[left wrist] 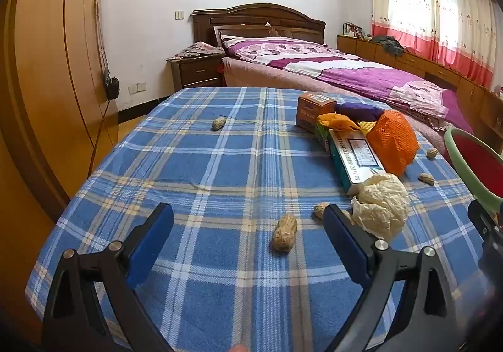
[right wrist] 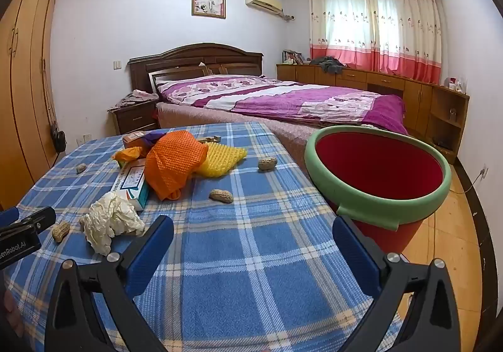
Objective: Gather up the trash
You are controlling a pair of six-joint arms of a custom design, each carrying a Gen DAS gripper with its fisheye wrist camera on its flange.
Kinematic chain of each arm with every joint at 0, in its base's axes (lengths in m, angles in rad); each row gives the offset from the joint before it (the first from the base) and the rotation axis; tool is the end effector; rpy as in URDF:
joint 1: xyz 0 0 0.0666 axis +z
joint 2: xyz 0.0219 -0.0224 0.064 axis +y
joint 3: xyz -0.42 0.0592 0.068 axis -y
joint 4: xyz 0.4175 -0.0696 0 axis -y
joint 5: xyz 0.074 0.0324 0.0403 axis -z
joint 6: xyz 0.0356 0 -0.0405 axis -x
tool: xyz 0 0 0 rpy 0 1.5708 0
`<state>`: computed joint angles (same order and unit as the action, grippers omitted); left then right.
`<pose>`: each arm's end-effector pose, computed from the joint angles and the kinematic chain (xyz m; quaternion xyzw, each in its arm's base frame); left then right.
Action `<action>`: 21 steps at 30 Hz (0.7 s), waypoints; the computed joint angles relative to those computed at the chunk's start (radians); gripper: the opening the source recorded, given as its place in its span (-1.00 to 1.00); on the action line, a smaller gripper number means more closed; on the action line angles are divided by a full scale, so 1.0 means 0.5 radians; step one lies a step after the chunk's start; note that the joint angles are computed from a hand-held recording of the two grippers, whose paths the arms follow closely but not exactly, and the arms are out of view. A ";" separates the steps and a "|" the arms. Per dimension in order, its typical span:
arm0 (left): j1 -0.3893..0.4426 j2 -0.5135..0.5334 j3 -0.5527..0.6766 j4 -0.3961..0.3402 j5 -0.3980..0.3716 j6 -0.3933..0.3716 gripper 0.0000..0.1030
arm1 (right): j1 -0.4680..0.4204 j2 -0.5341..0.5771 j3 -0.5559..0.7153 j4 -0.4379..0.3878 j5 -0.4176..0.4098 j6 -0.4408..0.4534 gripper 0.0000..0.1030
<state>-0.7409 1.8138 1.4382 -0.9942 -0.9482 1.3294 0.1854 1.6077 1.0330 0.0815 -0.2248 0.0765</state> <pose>0.4591 -0.3813 0.2759 -0.3006 0.8339 0.1551 0.4362 0.5406 0.1091 0.2692 -0.1684 0.8381 0.1239 0.5039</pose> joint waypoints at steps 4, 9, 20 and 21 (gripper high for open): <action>0.000 -0.001 -0.002 -0.002 -0.005 -0.001 0.86 | 0.002 0.003 0.005 -0.010 0.000 0.001 1.00; 0.000 0.005 0.007 -0.021 -0.004 -0.003 0.86 | 0.002 0.006 0.004 -0.006 -0.003 -0.004 1.00; 0.001 0.013 0.019 -0.024 0.004 -0.007 0.86 | 0.000 0.005 0.007 -0.010 -0.009 -0.014 1.00; 0.001 0.013 0.019 -0.024 0.004 -0.007 0.86 | 0.000 0.005 0.007 -0.010 -0.009 -0.014 1.00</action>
<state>-0.7404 1.8204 1.4479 -1.0063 -0.9463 1.3260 0.1855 1.6103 1.0363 0.0766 -0.2291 0.0693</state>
